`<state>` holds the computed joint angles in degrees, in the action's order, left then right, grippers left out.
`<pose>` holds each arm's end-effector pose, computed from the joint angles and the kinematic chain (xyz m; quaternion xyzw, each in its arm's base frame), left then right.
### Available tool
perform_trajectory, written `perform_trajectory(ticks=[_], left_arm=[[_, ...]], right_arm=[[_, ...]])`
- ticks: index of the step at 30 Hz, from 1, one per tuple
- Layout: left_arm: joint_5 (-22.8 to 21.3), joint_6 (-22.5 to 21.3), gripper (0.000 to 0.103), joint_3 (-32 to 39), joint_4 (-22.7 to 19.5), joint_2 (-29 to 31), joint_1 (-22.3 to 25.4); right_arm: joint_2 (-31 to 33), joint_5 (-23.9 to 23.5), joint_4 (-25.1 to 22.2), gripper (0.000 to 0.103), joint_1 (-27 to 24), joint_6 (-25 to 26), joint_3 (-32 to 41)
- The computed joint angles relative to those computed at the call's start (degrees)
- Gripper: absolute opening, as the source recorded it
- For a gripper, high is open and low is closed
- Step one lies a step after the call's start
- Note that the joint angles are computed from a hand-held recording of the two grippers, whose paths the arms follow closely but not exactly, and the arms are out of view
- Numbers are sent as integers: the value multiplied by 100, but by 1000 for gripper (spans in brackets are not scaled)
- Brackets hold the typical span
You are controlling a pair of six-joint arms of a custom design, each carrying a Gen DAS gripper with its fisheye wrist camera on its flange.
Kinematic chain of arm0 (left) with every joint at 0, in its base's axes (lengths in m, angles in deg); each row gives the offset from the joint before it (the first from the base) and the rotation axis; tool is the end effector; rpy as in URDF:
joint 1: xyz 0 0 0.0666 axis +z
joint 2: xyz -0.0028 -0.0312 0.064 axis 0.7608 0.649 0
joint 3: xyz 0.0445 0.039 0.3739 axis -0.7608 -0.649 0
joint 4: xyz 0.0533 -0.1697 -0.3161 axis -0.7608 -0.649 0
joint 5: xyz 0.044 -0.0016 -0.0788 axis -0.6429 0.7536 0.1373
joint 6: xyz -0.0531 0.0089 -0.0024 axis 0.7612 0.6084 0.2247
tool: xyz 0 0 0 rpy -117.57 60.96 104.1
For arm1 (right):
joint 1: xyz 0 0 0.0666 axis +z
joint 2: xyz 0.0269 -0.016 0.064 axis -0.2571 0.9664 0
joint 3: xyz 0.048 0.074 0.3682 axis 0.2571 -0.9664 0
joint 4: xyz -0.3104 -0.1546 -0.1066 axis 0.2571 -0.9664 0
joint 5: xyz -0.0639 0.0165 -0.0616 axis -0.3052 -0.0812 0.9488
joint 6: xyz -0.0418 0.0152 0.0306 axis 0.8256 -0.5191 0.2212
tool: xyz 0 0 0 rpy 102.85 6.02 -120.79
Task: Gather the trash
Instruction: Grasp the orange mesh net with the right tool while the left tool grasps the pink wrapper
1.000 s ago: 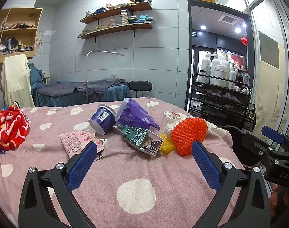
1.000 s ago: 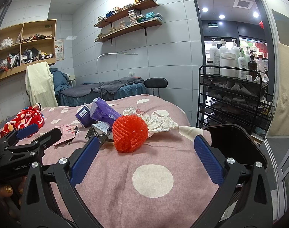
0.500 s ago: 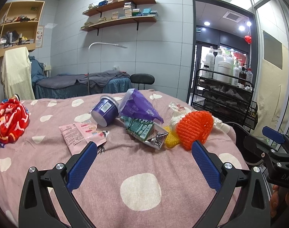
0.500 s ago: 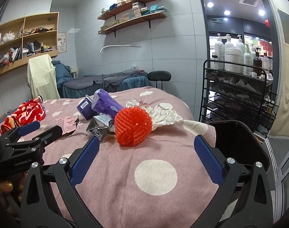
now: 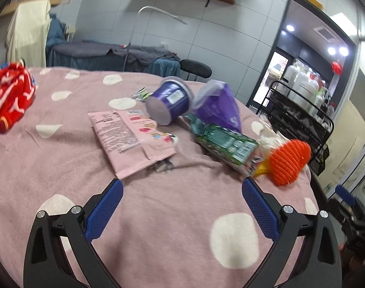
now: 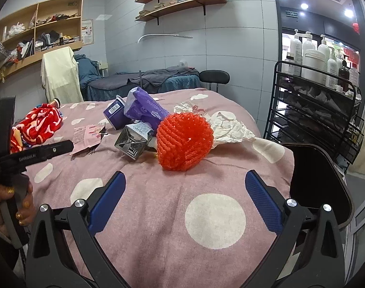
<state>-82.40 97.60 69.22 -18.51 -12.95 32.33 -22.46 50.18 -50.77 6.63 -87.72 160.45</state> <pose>0.3478 -0.1045 0.5522 -0.0879 0.8788 -0.1313 0.4503 0.3461 0.1330 0.5655 -0.1045 0.8568 0.0813 0.4984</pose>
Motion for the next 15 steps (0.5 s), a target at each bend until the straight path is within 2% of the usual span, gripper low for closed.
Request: perform_trajectory(ticks=[5, 9, 15], left_arm=[[1204, 245, 83, 103, -82, 197, 949], [2034, 401, 79, 297, -224, 475, 1421], [2553, 436, 77, 489, -328, 789, 1608]], right_arm=[[122, 86, -24, 99, 118, 157, 106], [255, 131, -30, 98, 188, 262, 217], [627, -52, -120, 99, 119, 248, 580]])
